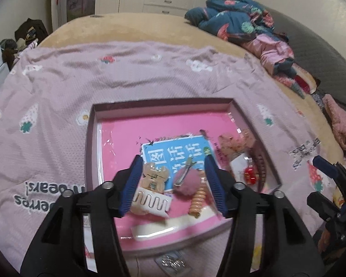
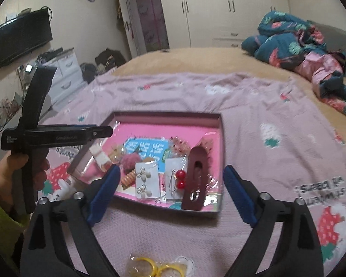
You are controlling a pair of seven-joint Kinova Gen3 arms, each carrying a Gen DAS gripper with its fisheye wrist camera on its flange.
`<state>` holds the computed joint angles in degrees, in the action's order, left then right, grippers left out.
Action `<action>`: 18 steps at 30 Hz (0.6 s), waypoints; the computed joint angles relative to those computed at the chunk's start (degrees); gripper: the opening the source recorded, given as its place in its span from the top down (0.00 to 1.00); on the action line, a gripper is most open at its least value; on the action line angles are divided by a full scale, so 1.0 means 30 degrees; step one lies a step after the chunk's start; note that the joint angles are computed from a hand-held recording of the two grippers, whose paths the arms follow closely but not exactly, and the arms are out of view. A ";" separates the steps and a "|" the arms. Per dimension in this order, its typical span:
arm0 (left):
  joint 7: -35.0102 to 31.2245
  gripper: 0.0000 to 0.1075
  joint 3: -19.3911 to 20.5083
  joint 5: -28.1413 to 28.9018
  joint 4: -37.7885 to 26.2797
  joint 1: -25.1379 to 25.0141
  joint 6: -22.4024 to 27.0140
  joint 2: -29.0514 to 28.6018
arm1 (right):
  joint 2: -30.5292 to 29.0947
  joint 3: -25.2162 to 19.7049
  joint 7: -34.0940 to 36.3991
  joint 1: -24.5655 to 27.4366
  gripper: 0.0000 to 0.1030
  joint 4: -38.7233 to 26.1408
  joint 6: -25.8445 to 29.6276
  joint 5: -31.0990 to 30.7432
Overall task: Organize jewelry
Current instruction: 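Open both tools to drop the claw clip and earring card in the tray, then withdraw both tools toward the rhinestone pin box and yellow hair-tie bag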
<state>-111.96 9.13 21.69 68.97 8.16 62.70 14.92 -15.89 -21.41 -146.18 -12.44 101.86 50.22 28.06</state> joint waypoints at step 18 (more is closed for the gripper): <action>-0.2375 0.14 -0.1228 0.2964 0.3594 -0.0936 -0.1228 -0.4756 | -0.2047 -0.3124 -0.0218 0.1239 0.04 -0.1419 0.2769 0.0616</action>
<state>-119.08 5.44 30.58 79.75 5.35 59.02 0.65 -22.03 -30.78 -146.84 -8.72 97.61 58.53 29.91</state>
